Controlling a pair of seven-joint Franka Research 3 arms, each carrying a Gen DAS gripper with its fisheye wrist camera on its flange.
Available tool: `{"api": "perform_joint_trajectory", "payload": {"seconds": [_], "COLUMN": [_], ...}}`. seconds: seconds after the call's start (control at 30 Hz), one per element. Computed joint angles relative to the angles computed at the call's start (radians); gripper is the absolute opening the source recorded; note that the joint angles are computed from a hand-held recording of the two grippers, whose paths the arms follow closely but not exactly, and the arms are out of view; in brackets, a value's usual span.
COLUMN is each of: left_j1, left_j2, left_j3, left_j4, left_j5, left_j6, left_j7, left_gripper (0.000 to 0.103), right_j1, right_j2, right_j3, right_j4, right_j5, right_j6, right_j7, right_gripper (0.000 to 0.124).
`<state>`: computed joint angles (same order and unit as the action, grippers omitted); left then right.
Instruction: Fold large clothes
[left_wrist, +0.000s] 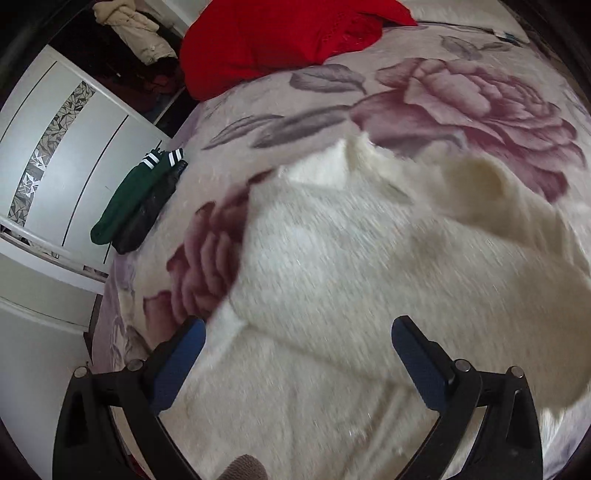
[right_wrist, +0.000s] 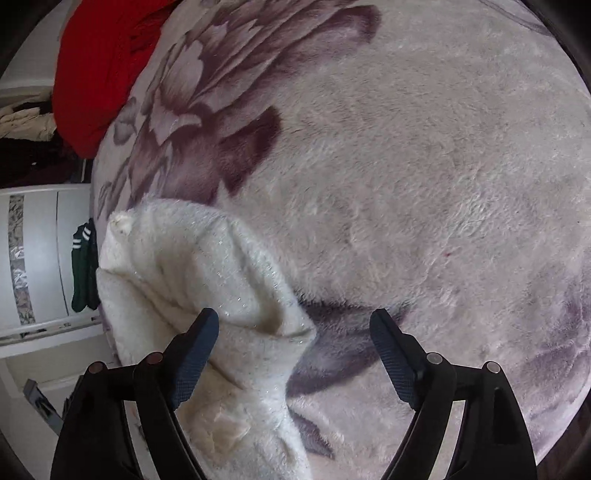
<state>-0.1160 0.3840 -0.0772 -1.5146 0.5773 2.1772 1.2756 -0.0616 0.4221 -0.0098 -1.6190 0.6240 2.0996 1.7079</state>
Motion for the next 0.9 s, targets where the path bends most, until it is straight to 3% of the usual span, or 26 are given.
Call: {"api": "perform_joint_trajectory", "payload": {"seconds": [0.1,0.23,0.37,0.47,0.7,0.8,0.9], "left_j1": [0.022,0.065,0.131,0.183,0.239,0.235,0.220], "left_j2": [0.022,-0.044,-0.122,-0.134,-0.040,0.052,0.161], "left_j3": [0.002,-0.008,-0.015,-0.020,-0.027,-0.027,-0.032], "left_j4": [0.044,-0.037,-0.126,-0.129,-0.001,0.130,0.296], "left_j5": [-0.039,-0.110,-0.219,-0.336,-0.468,-0.462,-0.450], "left_j6": [-0.014,0.004,0.015,0.013,-0.001,-0.052,-0.086], "left_j7": [0.011,0.067,0.175,0.293,0.526,0.567,0.597], "left_gripper": [0.103,0.103,0.103,0.103,0.103,0.103,0.103], "right_j1": [0.003,0.057,0.121,0.153,0.219,0.242,0.258], "right_j2": [-0.071,-0.255,-0.469,-0.572,-0.596,-0.528,-0.422], "right_j3": [0.006,-0.002,0.001,0.038,0.116,0.111,0.087], "right_j4": [-0.088,-0.307,-0.521,-0.591,-0.521,-0.440,-0.316], "right_j5": [0.048,0.052,-0.043,-0.203,-0.440,-0.490,-0.528], "right_j6": [0.065,0.188,0.272,0.262,0.198,0.182,0.129], "right_j7": [-0.006,0.062,0.250,0.486,0.845,0.915,0.923], "right_gripper": [0.085,0.086,0.087,0.088,0.088,0.088,0.097]}}
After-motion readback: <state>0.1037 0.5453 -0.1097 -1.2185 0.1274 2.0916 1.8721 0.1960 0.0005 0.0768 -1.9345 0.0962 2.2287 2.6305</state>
